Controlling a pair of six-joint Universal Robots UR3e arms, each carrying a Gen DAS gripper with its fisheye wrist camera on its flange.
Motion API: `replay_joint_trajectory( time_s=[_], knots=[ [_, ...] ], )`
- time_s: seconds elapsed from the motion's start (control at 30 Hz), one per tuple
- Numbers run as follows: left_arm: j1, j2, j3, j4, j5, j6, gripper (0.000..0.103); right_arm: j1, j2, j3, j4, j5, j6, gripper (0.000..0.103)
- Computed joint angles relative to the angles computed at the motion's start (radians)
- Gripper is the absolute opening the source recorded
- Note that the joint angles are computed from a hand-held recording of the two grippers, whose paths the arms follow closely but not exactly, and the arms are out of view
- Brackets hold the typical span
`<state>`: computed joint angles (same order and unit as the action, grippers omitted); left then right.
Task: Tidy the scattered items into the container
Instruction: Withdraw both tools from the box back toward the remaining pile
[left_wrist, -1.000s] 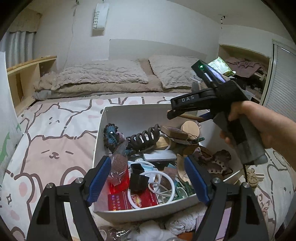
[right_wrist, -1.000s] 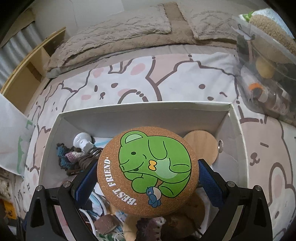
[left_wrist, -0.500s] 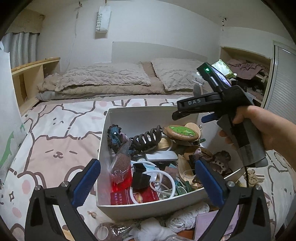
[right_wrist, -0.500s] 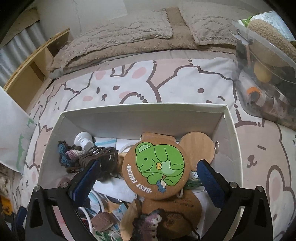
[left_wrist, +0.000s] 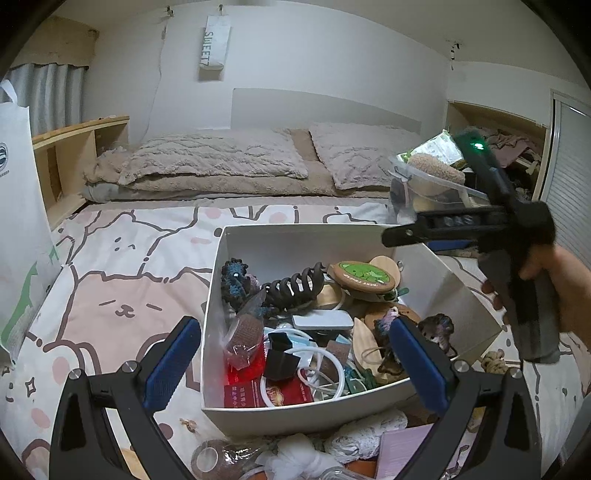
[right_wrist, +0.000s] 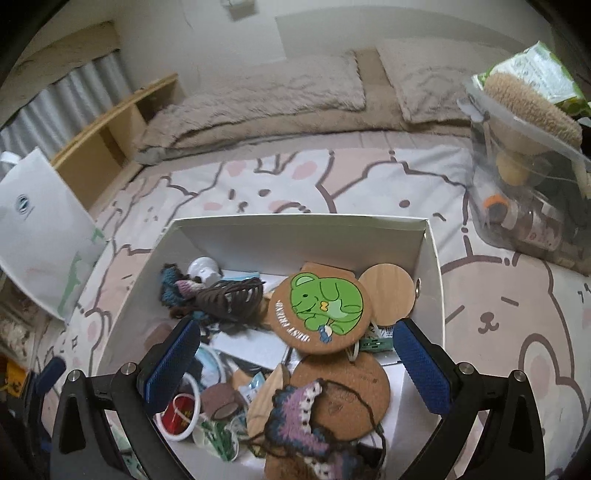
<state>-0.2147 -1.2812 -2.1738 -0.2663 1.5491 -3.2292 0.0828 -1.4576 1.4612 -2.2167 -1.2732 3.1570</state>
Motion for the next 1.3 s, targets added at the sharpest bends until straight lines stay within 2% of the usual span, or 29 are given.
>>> replay_joint_trajectory(
  time_s=[0.53,0.9,1.1,1.3],
  knots=[
    [-0.039,0.024,0.057,-0.080,0.020,-0.031,0.103,-0.008,-0.305,0.225,0.012,0.036,-0.087,0.103],
    [-0.034,0.080,0.091,-0.148,-0.003,-0.052,0.103,-0.091,-0.520,0.341,0.084,0.083,-0.146,0.103],
    [-0.063,0.105,0.116,-0.185,0.026,-0.061,0.103,-0.151,-0.615,0.371,0.139,0.128,-0.177,0.103],
    [-0.068,0.144,0.146,-0.241,0.014,-0.064,0.103,-0.207,-0.701,0.379,0.217,0.169,-0.223,0.103]
  ],
)
